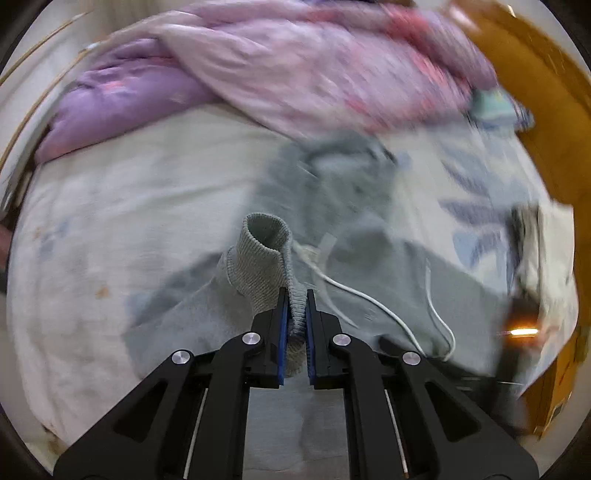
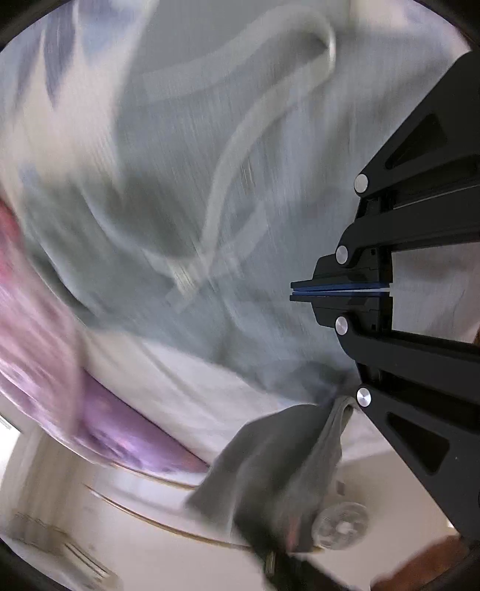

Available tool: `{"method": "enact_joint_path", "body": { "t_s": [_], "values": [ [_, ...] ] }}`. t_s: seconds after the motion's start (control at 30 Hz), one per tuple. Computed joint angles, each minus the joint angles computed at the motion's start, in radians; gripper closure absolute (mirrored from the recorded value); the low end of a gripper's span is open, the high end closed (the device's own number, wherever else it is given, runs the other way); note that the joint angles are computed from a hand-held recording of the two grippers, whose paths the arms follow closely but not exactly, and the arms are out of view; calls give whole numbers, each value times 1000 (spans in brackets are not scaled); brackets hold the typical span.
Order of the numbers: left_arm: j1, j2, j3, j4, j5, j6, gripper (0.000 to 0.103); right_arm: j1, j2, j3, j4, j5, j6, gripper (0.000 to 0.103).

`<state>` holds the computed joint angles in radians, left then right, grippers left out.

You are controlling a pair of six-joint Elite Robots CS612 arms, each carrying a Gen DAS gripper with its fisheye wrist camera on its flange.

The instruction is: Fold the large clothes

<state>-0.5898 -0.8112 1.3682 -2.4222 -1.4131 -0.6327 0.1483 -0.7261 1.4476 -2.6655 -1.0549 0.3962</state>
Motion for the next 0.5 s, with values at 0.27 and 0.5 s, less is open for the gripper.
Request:
{"method": "enact_joint_path", "body": {
  "t_s": [0.27, 0.5],
  "values": [
    [-53, 221, -247, 120, -122, 55, 95, -104, -89, 155, -2, -151, 32, 102],
    [-25, 210, -184, 128, -328, 50, 42, -137, -85, 152, 89, -132, 63, 69]
  ]
}}
